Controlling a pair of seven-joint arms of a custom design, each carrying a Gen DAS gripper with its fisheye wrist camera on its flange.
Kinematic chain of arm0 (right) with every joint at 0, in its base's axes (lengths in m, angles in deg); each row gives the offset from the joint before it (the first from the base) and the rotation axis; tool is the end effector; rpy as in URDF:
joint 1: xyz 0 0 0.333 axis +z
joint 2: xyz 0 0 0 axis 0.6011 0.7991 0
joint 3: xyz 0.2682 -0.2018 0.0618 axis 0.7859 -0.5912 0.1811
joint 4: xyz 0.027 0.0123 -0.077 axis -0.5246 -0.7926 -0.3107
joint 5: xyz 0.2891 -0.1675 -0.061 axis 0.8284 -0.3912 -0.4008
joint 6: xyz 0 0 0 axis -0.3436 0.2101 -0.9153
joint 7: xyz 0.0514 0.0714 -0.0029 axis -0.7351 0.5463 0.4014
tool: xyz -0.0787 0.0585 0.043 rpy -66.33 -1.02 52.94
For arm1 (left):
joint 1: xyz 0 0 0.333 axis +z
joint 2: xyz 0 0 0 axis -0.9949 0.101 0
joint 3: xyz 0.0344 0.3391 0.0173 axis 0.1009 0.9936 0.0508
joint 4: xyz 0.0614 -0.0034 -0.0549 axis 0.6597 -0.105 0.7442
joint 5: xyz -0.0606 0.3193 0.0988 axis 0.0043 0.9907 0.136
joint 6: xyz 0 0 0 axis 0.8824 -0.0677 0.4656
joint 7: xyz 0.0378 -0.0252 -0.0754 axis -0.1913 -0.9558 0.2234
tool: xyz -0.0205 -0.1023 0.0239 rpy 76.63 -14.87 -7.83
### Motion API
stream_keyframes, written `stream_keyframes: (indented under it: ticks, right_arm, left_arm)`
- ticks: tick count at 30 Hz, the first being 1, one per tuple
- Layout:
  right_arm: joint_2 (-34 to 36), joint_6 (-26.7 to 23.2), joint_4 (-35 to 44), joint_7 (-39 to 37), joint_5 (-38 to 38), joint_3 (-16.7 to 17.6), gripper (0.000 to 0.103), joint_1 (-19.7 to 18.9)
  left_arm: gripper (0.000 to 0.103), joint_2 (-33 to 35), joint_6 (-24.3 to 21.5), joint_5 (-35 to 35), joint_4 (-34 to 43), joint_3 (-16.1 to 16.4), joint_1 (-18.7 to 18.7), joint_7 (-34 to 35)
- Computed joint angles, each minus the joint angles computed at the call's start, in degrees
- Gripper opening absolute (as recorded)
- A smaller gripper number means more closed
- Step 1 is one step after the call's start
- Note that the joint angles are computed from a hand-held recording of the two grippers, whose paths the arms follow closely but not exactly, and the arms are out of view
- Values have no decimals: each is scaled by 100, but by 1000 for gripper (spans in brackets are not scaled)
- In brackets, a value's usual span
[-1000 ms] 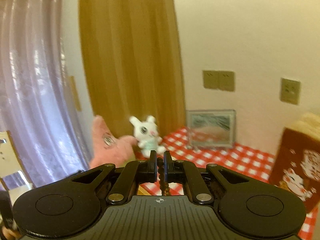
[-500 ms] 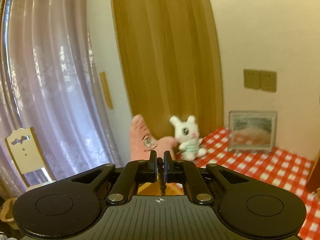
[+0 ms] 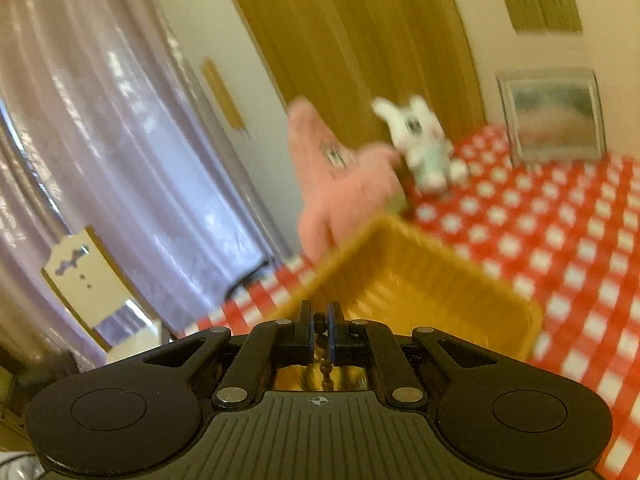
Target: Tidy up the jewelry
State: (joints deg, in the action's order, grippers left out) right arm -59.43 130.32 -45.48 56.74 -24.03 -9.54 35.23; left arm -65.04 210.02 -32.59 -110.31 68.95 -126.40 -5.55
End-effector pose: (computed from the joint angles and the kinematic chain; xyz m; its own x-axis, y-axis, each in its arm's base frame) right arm 0.6664 0.0620 0.6145 0.4069 -0.8144 -0.4138 -0.6764 0.0359 -0.7357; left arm 0.5986 -0.2591 0.5378 -0.1214 -0.9376 0.3258 -0.5094 -0.2228 -0.8312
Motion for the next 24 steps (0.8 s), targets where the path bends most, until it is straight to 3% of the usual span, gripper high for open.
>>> stream_keyframes:
  ticks: [9,10,12,13,14,24]
  right_arm:
    - [69,73,-365,695,-809,-177,7,74]
    - [75,94,-364,718,-882,-179,12,72]
    - [45,226,-424,675,-943,-151,40,53]
    - [-12,347,-519,633,-895,-121,59,37]
    - [-43,492,-593,567,-805,-83,62,17]
    - [-66,384,-667,1055,-1254,-219,62,0]
  left_arm:
    - [10,19,-18,12,33,61,-48,-45]
    - [10,20,-17,18,34,57,-43,-51]
    - [10,26,-32,32,43,90,-67,-71]
    - [10,33,-43,40,56,98,-71,-85]
    - [10,31,-36,51,50,95,-68,-96]
    - [10,79,-123,198,95,205,-102,-269]
